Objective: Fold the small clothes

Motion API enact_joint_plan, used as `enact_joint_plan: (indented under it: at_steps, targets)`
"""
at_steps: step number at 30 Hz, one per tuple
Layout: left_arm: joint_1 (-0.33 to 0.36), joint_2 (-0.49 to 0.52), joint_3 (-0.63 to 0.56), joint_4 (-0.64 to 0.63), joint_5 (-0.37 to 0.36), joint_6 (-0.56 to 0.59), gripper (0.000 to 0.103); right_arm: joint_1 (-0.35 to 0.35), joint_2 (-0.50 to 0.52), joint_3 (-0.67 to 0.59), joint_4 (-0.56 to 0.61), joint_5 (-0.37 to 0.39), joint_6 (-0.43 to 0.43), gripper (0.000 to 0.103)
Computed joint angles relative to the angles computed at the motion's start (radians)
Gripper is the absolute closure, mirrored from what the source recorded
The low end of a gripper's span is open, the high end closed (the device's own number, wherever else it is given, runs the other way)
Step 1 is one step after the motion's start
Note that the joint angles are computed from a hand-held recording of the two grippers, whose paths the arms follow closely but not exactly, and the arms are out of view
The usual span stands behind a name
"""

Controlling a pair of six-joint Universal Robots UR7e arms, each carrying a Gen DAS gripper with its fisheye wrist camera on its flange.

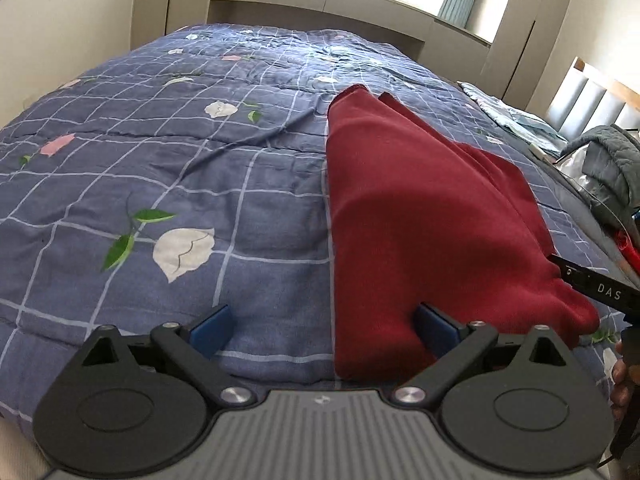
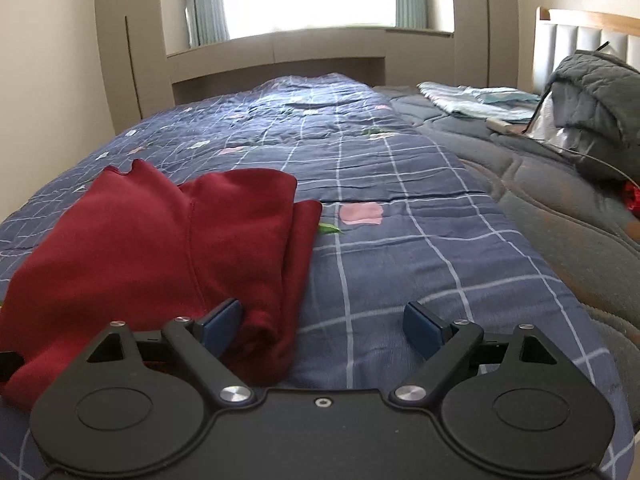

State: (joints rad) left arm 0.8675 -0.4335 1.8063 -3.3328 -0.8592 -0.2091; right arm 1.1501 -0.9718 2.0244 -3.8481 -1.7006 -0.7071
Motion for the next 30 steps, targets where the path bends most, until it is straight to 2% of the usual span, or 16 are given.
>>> enact_joint_plan:
  at_steps: [5, 7, 8, 11, 15, 17, 20, 24, 25, 28, 30]
  targets:
    - [-0.027, -0.028, 0.014, 0.058, 0.029, -0.034, 0.003, 0.0, -0.016, 0.015, -0.005, 0.01, 0.032, 0.013]
    - [-0.045, -0.029, 0.014, 0.031, 0.065, 0.01, 0.0, -0.007, -0.047, 0.038, -0.008, 0.068, 0.036, 0.009]
    - [-0.056, -0.024, 0.008, 0.01, 0.09, 0.037, 0.001, -0.012, -0.062, 0.045, -0.013, 0.108, 0.042, 0.001]
    - [-0.061, -0.013, -0.027, -0.01, 0.106, 0.089, 0.0, 0.0, -0.087, 0.027, 0.034, 0.141, 0.053, 0.001]
    - [-0.038, 0.01, -0.12, 0.046, 0.106, 0.091, 0.0, 0.032, -0.061, -0.055, 0.137, 0.098, 0.081, 0.001]
    - [-0.018, 0.034, -0.178, 0.056, 0.1, 0.106, 0.0, 0.052, -0.028, -0.106, 0.169, 0.047, 0.105, 0.001]
    - [0.013, 0.068, -0.268, 0.134, 0.089, 0.097, 0.001, 0.067, 0.016, -0.175, 0.21, -0.008, 0.175, 0.001]
    - [0.041, 0.103, -0.333, 0.162, 0.05, 0.091, 0.0, 0.074, 0.044, -0.217, 0.271, -0.074, 0.27, 0.001]
    - [0.046, 0.107, -0.34, 0.167, 0.04, 0.088, 0.0, 0.075, 0.055, -0.218, 0.258, -0.092, 0.266, 0.004]
    - [0.061, 0.113, -0.337, 0.149, -0.004, 0.085, 0.0, 0.078, 0.093, -0.202, 0.135, -0.129, 0.178, 0.018]
    - [0.074, 0.112, -0.334, 0.145, -0.041, 0.083, 0.0, 0.069, 0.1, -0.179, 0.075, -0.112, 0.148, 0.027]
